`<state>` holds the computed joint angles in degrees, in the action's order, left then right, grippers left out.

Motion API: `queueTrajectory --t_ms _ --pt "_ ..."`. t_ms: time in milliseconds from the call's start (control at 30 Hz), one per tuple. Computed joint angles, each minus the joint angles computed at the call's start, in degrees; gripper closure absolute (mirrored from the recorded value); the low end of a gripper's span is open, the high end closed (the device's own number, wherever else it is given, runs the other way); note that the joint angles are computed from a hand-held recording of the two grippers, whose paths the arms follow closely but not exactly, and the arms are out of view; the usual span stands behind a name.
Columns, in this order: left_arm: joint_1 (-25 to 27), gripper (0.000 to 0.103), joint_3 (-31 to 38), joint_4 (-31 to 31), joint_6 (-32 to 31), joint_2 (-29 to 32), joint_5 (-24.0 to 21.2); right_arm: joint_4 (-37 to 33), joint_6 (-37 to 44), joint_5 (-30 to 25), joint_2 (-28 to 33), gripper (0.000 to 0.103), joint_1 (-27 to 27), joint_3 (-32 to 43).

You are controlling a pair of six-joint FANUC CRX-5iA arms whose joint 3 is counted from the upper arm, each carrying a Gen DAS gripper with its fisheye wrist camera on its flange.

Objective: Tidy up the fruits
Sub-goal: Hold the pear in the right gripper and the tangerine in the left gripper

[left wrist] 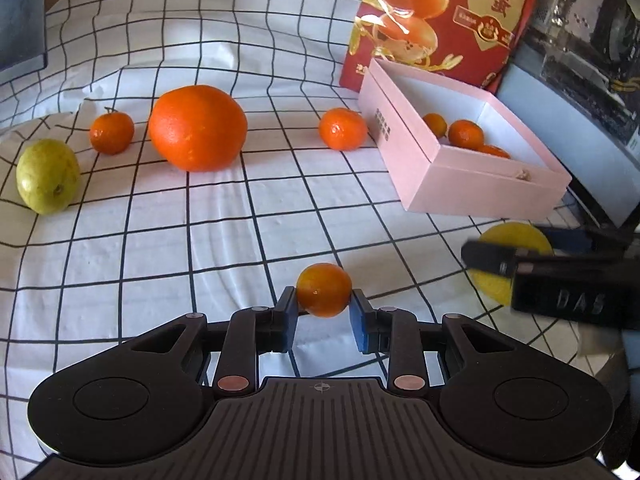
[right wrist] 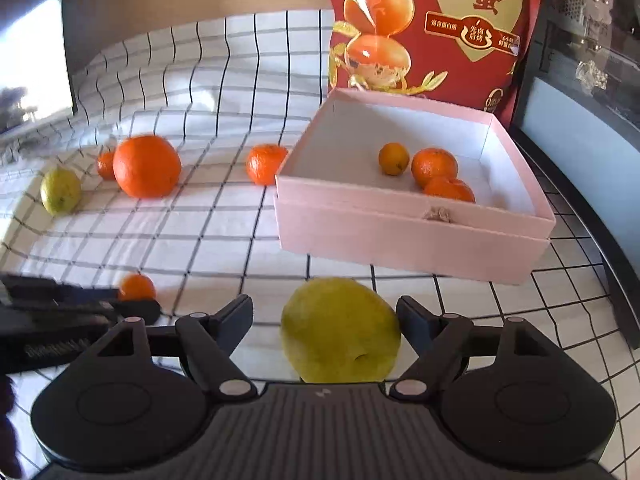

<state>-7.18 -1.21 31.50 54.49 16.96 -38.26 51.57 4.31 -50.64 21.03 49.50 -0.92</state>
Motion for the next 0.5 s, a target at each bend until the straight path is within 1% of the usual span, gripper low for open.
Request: queueTrajectory --t_ms 100,233,367,433,500 --pt "-0.3 0.070 0.6 -1.8 1.1 0.0 -0.2 1.3 -1.7 1.5 -0.9 0.024 -0.6 -1.2" --pt "-0.5 0.070 1.8 -3.7 2.9 0.3 -1.4 2.8 -4.6 1.2 -2.2 0.024 -1.2 -3.0" --pt "0.0 0.070 2.5 -1.9 3.1 1.0 -3.2 4.2 -8.4 0.4 -3.6 0.023 -1.9 -5.0" --pt "0.2 0.070 3.0 -1.3 2.6 1.4 -4.3 4.0 -10.2 1.9 -4.7 0.023 -2.5 -6.4" --pt "0.5 0.070 4.2 -1.3 2.2 2.0 -6.2 2.1 -10.0 3.2 -5.6 0.023 -2.9 -6.6"
